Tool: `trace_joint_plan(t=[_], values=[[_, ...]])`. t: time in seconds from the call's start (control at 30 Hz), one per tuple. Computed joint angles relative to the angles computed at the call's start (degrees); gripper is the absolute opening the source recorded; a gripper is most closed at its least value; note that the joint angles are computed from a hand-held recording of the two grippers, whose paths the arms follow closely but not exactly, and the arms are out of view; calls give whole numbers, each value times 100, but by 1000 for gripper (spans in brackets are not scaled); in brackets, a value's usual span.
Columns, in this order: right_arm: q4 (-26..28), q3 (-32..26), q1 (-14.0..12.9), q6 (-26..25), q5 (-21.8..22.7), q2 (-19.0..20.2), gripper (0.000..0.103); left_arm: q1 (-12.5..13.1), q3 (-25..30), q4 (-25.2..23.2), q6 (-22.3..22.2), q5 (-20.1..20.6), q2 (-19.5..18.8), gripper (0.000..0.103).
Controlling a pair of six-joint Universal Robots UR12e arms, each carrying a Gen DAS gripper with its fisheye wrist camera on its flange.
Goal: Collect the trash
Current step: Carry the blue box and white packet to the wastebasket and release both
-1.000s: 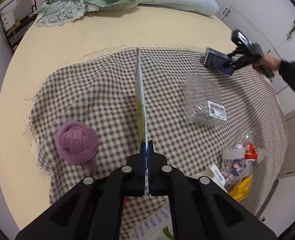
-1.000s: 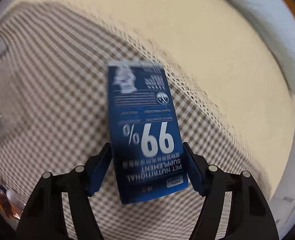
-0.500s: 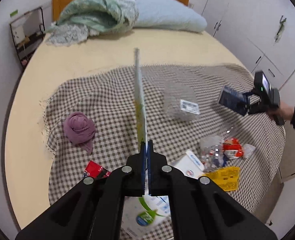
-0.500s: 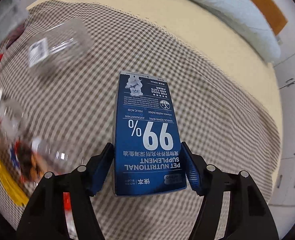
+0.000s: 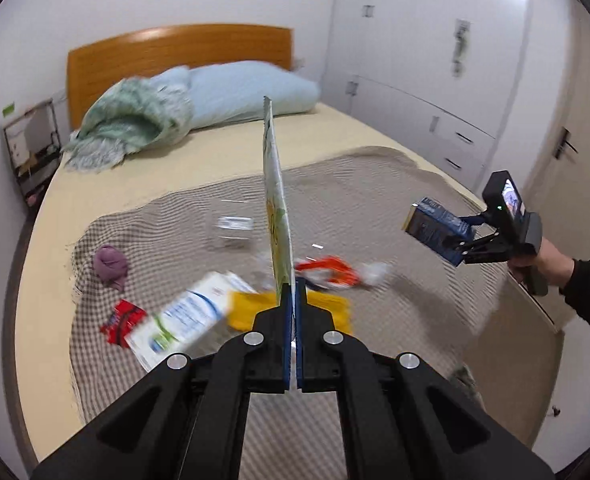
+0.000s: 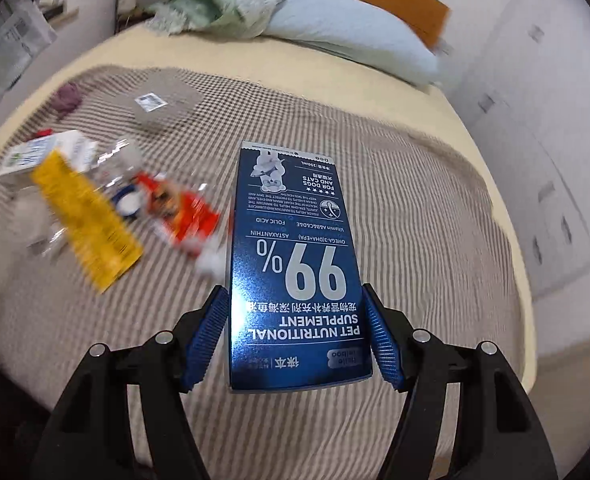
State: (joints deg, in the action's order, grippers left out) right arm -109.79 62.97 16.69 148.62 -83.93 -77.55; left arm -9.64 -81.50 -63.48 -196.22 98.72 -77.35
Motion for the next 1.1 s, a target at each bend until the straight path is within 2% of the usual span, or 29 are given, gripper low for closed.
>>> trace_joint_plan(t=[0.13,0.2,0.27,0.33,0.43,0.5,0.57,0.67,0.77,0.9,0.97,1.0,1.1], values=[[5,1224,-551,227,667,-1073,65,-836,44,-114,-927,-243,-37,0],[112,1615,-811,132,873,-1444,65,-1215,92,-193,-1132,-217,-149,0],[69,2074,-1064,130,1036,-1815,65,-1531,69,-56,-1278,-180,-243,0],[32,2559,-1409,203,1206,-2190,65,-1761,10,190,-1474,-344,-342,0],[65,3154,-1812,136,1216,-2627,65,-2035,-32,480,-1786,-639,-547,0],[84,3431,-1974,34,1114,-2796,65,-2244,-2,626,-1842,-726,-745,0],[-72,3816,-2106,9,919,-2950,65,-2307,-41,765,-1863,-916,-867,0],[-304,4314,-2136,56,510,-2976,65,-2425,-59,905,-2106,-1178,-1117,0],[-341,4687,-2045,283,124,-2761,65,-2533,-46,935,-2369,-1316,-1346,0],[-334,4957,-1762,644,-314,-2180,65,-2643,-123,846,-2557,-1313,-1477,0],[-607,5009,-1563,906,-487,-1786,65,-2626,-198,796,-2686,-1444,-1493,0],[-719,5008,-1511,967,-490,-1645,66,-2631,-215,742,-2725,-1485,-1516,0],[-1055,5020,-1399,1117,-107,-1135,67,-2618,-238,645,-2737,-1567,-1559,0]])
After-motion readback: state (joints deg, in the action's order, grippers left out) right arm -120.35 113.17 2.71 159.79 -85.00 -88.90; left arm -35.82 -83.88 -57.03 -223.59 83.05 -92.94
